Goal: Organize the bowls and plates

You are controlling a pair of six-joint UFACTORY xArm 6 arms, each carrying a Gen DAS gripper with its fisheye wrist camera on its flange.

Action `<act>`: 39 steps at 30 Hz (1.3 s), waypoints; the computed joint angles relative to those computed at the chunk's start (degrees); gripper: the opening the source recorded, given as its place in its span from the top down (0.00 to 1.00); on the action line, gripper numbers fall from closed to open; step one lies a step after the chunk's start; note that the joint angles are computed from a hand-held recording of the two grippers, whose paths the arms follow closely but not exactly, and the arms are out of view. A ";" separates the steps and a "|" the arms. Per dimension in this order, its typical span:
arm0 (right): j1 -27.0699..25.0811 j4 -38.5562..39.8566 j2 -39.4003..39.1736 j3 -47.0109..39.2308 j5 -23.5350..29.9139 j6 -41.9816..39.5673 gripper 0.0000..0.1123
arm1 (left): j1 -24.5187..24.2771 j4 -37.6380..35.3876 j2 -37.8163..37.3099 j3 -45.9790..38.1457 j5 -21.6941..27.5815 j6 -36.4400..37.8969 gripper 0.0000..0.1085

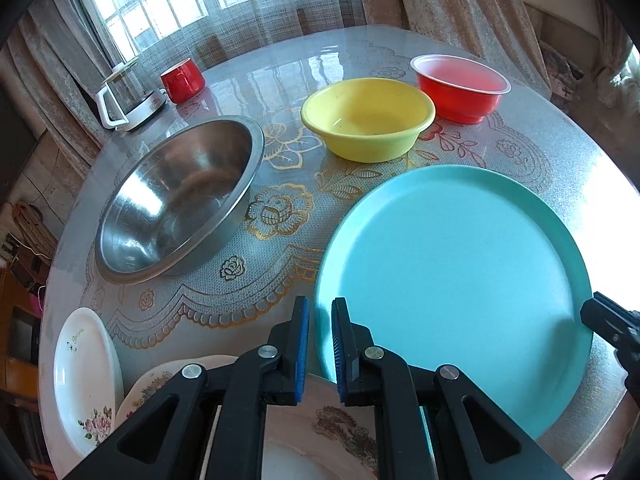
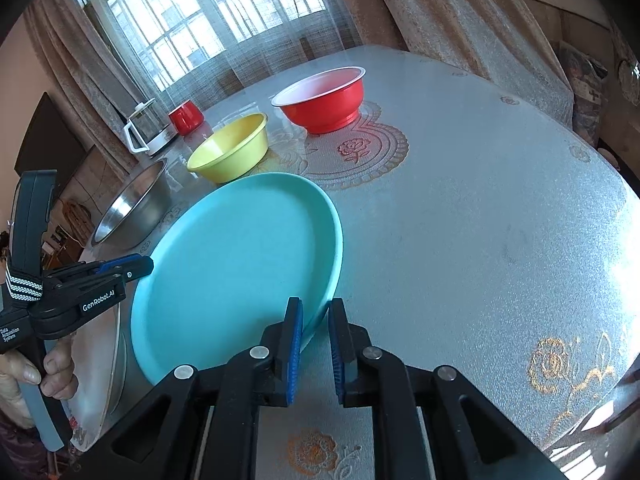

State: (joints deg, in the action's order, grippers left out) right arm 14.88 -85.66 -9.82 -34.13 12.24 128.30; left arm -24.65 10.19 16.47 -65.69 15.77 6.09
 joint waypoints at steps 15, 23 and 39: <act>2.40 2.33 -0.56 0.40 2.74 -1.25 0.75 | 3.12 -28.56 -11.39 11.27 -6.59 16.31 0.81; 3.69 4.37 -0.57 0.30 4.84 -2.84 0.72 | 6.70 -44.91 -18.07 18.00 -9.16 28.50 0.77; 7.03 10.77 0.14 -6.74 8.73 -15.10 0.69 | 18.27 -72.28 -19.70 18.10 -7.72 51.24 0.69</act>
State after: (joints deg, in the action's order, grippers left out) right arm 21.91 -74.89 -9.68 -40.87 20.97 113.20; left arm -6.37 -62.09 -3.23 -47.59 8.05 57.33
